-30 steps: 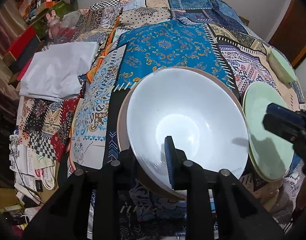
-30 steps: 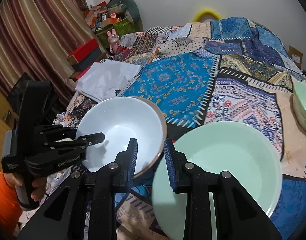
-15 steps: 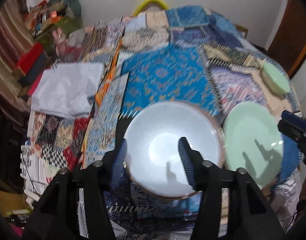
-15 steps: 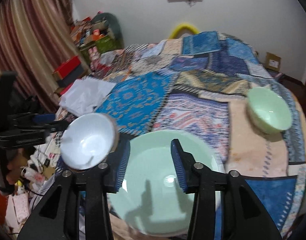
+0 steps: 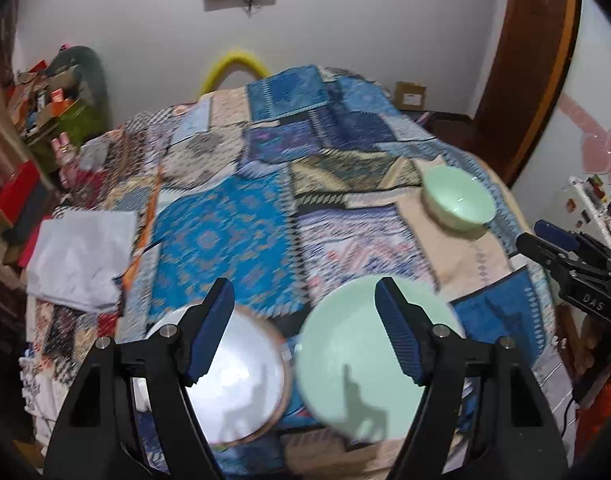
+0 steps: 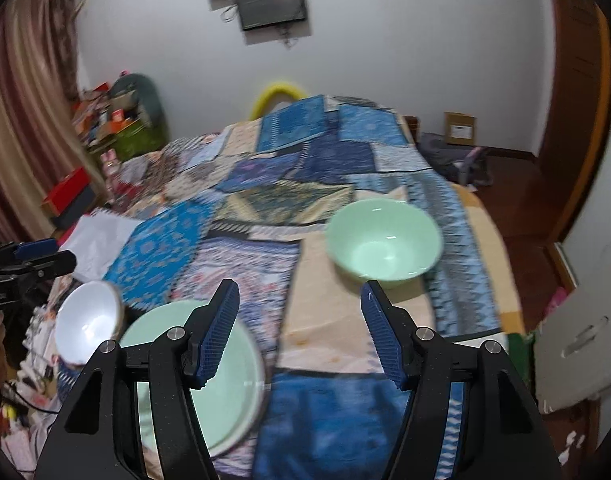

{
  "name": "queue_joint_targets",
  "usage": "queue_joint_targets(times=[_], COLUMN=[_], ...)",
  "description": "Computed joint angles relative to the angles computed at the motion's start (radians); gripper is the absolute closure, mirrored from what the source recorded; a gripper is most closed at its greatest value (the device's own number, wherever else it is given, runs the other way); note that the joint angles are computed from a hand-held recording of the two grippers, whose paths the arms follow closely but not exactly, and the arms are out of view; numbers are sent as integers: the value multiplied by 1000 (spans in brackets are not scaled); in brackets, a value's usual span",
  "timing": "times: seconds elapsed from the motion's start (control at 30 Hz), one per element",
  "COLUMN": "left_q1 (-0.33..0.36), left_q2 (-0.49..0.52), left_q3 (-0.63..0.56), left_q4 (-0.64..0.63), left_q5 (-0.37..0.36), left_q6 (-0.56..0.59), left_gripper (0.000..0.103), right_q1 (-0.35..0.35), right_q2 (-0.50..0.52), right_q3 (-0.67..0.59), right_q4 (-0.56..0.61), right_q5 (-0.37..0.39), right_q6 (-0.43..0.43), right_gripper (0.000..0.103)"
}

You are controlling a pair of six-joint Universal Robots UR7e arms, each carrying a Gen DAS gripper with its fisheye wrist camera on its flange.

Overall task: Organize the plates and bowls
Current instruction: 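Open both grippers and move them to the mint green bowl, then close both grippers on the mint green bowl rim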

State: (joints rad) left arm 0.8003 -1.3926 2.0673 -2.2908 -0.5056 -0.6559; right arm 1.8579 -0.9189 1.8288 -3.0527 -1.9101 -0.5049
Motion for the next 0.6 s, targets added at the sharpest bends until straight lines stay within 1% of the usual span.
queue_joint_targets(times=[0.17,0.27,0.3,0.33,0.37,0.4,0.47,0.6], left_q1=[26,40,47,56,62,68,79,114], left_q2=[103,161,180,201,217,235,276,357], left_q3=[-67,-109,-122,-139,-151,-160,-185,-272], left_q4=[-148,-206,-243,-283,-307,-344,-412,-408], left_q5=[-30,-44,-62,-84,-94,-100,-104,-125], left_q6=[114,170,204,242,266,296,354,397], left_gripper=[30,30,29,25,14,9,9,9], right_q1=[-35,-53,-59,-64,-70,-76,-90,-117], right_q2=[7,31,39,47,56,64,86,124], right_q3=[-40,-78,-90,-101,-113,-125,-155,-209], right_q4=[-3,0,3,5,7,9,22,63], right_q5=[-22,-41,-45,-47,-50,-52,-51,-42], right_q6=[-6,-14,-14,-15,-15,-15,-9,0], right_gripper=[43,43,43,43,43,43,43,43])
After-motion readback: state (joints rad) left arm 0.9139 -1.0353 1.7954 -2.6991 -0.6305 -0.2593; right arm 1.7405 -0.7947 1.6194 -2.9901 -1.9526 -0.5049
